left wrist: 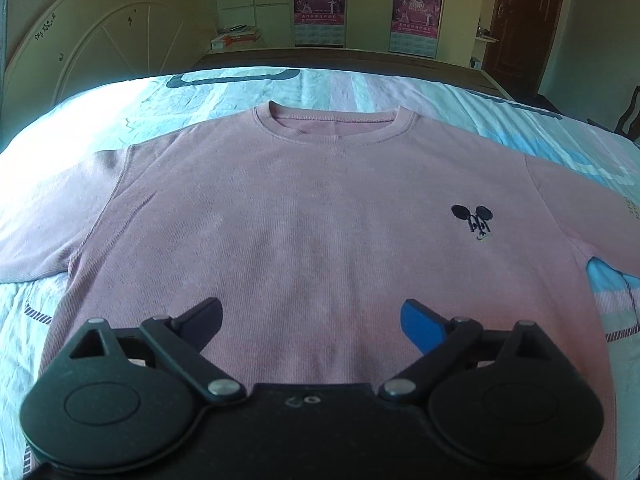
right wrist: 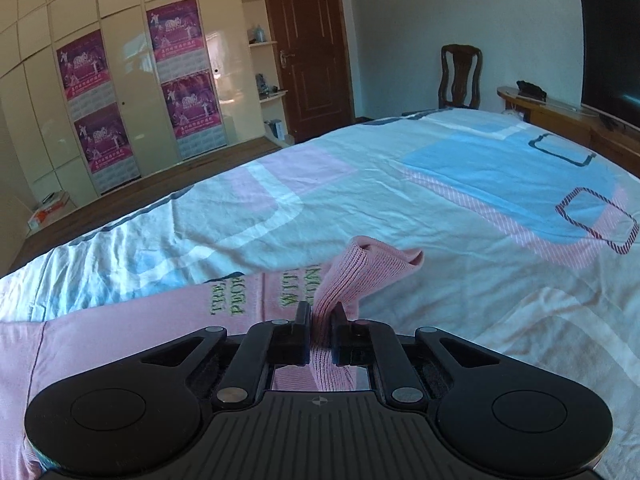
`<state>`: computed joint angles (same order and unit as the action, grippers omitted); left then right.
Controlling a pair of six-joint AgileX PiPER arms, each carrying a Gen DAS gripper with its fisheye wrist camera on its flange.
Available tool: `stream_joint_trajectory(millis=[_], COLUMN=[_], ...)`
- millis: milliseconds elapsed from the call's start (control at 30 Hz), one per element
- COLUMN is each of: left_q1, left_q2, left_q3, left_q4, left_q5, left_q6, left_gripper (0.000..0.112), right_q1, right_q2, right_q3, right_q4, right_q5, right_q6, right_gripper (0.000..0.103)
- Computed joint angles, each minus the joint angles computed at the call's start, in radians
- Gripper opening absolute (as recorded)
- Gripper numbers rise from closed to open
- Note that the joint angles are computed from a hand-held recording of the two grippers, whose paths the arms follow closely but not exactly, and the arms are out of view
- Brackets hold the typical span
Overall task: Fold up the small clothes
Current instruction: 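Fold the held sleeve across the sweatshirt body with the right tool, release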
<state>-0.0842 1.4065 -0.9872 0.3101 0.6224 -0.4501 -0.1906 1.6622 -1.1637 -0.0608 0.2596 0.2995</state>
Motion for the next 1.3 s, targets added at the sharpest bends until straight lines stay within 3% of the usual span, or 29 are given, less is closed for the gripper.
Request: stream_joint_trajectory(millis=[100, 333, 500, 633, 833, 900, 1033, 1167, 1300], left_q1=[0.083, 0.302, 0.457, 0.552, 0.638, 0.664, 0.669, 0.664, 0.615], left_q2=[-0.003, 0.028, 0.088, 0.121, 0.162, 0.178, 0.192, 0.221, 0.250], left_q3=[0.012, 0.006, -0.040, -0.067, -0.091, -0.109, -0.124, -0.160, -0.190], left_q4=[-0.091, -0.320, -0.494, -0.615, -0.735, -0.790, -0.815, -0.838, -0.878], left_q5=[-0.041, -0.087, -0.067, -0.048, -0.020, 0.013, 0.014, 0.041, 0.054], left_q6=[0.124, 0.466, 0.736, 0.911, 1.064, 1.114, 1.121, 1.107, 1.068], left_gripper=[0.095, 0.089, 0.075, 0.073, 0.071, 0.062, 0.061, 0.060, 0.056], right_q1=[0.082, 0.307, 0.465, 0.573, 0.705, 0.753, 0.816, 0.847, 0.843], right_q2=[-0.002, 0.053, 0.150, 0.234, 0.352, 0.383, 0.443, 0.493, 0.559], right_q3=[-0.026, -0.117, -0.216, -0.299, -0.435, -0.467, -0.528, -0.582, -0.668], right_q4=[-0.192, -0.474, -0.528, -0.550, -0.503, -0.512, -0.491, -0.367, -0.150], right_q5=[0.029, 0.101, 0.134, 0.156, 0.177, 0.177, 0.162, 0.133, 0.183], right_q6=[0.199, 0.479, 0.542, 0.573, 0.510, 0.502, 0.457, 0.327, 0.129], right_gripper=[0.008, 0.007, 0.007, 0.007, 0.007, 0.007, 0.007, 0.007, 0.013])
